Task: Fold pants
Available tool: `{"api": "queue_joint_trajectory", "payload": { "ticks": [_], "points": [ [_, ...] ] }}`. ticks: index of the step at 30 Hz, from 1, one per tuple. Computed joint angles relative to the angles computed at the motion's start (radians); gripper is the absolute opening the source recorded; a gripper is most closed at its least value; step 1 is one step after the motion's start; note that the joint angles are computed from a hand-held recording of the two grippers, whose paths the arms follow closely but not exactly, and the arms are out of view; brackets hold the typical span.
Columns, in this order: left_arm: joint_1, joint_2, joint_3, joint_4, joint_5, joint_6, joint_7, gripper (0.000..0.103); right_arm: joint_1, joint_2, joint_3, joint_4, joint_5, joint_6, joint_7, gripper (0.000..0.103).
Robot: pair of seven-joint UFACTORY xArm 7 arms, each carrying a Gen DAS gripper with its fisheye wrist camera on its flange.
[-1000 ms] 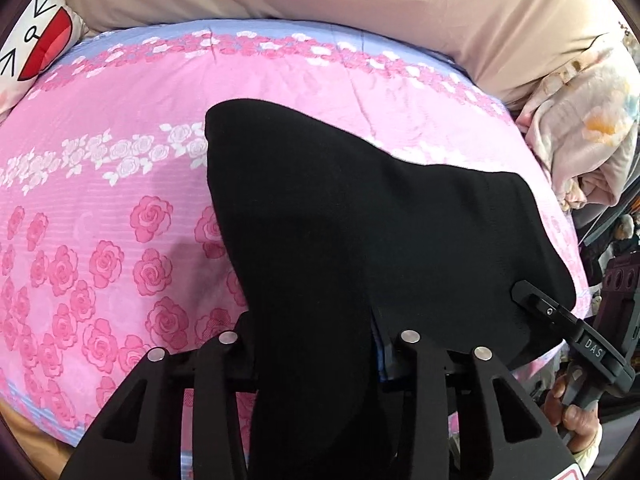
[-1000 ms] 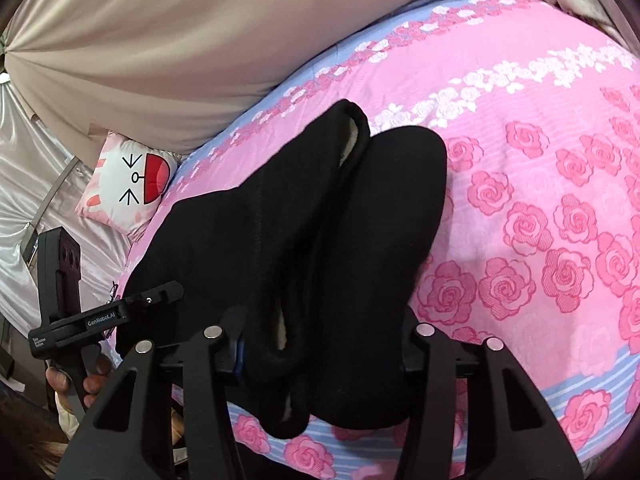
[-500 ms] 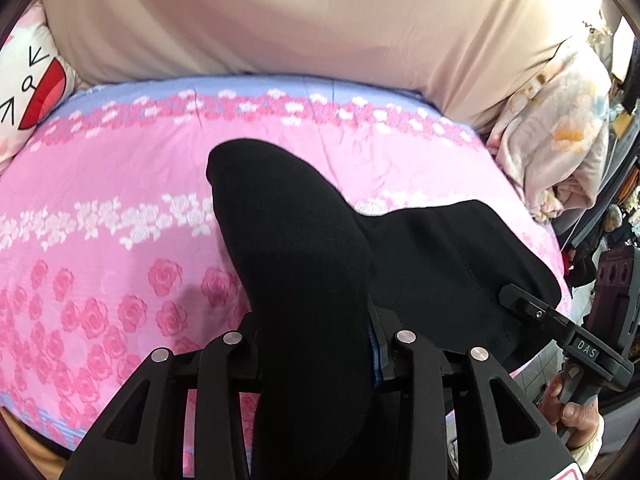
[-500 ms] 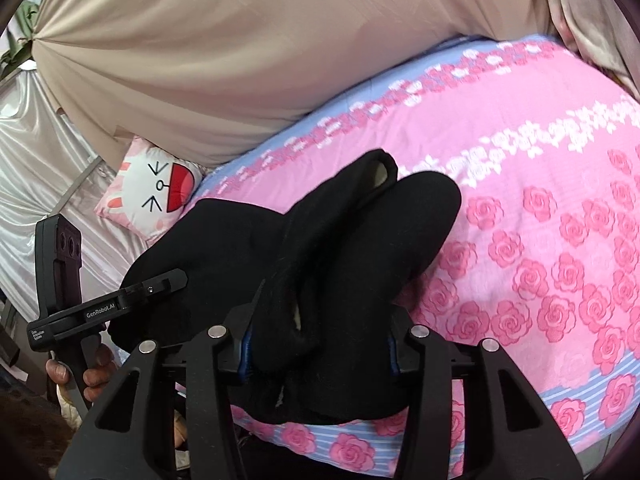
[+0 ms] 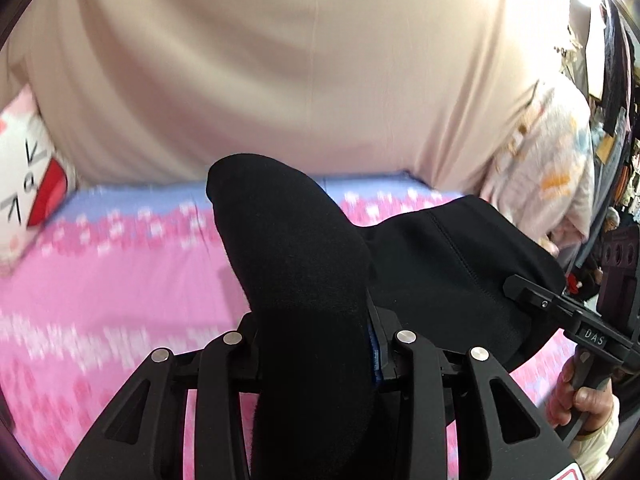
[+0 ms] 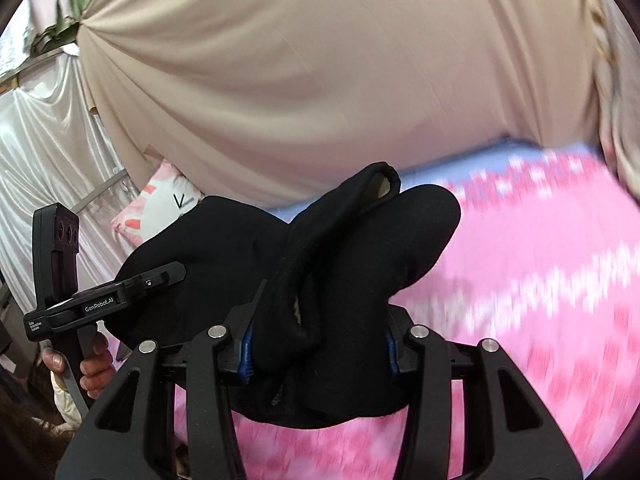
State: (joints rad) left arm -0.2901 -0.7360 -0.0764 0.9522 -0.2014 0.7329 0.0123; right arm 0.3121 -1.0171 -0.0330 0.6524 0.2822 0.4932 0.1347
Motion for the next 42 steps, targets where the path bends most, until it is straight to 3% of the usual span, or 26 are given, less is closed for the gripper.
{"api": "queue_joint_trajectory", "payload": {
  "ticks": [7, 12, 16, 22, 24, 26, 27, 29, 32, 35, 37, 39, 42],
  "points": [
    [0.034, 0.27, 0.016, 0.159, 0.012, -0.163, 0.015, 0.032, 0.133, 0.371, -0.158, 0.214, 0.066, -0.177, -0.188, 0.045],
    [0.077, 0.466, 0.003, 0.257, 0.068, -0.251, 0.017, 0.032, 0.228, 0.596, -0.263, 0.342, 0.2, -0.232, -0.356, 0.045],
    [0.094, 0.619, 0.008, 0.326, 0.068, -0.286, 0.023, 0.033, 0.247, 0.736, -0.308, 0.409, 0.319, -0.218, -0.454, 0.045],
    [0.11, 0.723, 0.004, 0.342, 0.032, -0.225, 0.086, 0.034, 0.185, 0.815, -0.277, 0.378, 0.402, -0.169, -0.491, 0.045],
    [0.117, 0.736, 0.001, 0.313, 0.069, -0.234, 0.063, 0.035, 0.17, 0.827, -0.275, 0.361, 0.454, -0.155, -0.529, 0.045],
    [0.121, 0.73, 0.0, 0.274, 0.056, -0.277, 0.083, 0.046, 0.145, 0.83, -0.26, 0.349, 0.469, -0.133, -0.541, 0.052],
    [0.124, 0.722, 0.0, 0.253, 0.056, -0.295, 0.081, 0.052, 0.116, 0.829, -0.24, 0.341, 0.423, -0.106, -0.504, 0.063],
    [0.13, 0.718, 0.001, 0.227, 0.115, -0.316, 0.024, 0.075, 0.078, 0.823, -0.219, 0.322, 0.417, -0.088, -0.476, 0.077],
    [0.155, 0.653, 0.013, 0.165, 0.208, -0.33, -0.071, 0.077, 0.019, 0.726, -0.197, 0.245, 0.459, -0.086, -0.451, 0.079],
    [0.188, 0.524, 0.046, 0.091, 0.161, -0.313, -0.064, 0.079, -0.172, 0.555, -0.048, 0.105, 0.288, -0.181, -0.254, 0.079],
    [0.219, 0.467, 0.056, 0.096, 0.164, -0.272, -0.097, 0.079, -0.254, 0.459, 0.003, 0.072, 0.171, -0.192, -0.161, 0.066],
    [0.223, 0.461, 0.071, 0.159, 0.139, -0.218, -0.093, 0.079, -0.229, 0.446, -0.004, 0.128, 0.134, -0.179, -0.153, 0.051],
    [0.213, 0.562, 0.059, 0.333, 0.117, -0.137, -0.092, 0.079, -0.152, 0.554, -0.002, 0.282, 0.075, -0.163, -0.171, 0.044]
  ]
}}
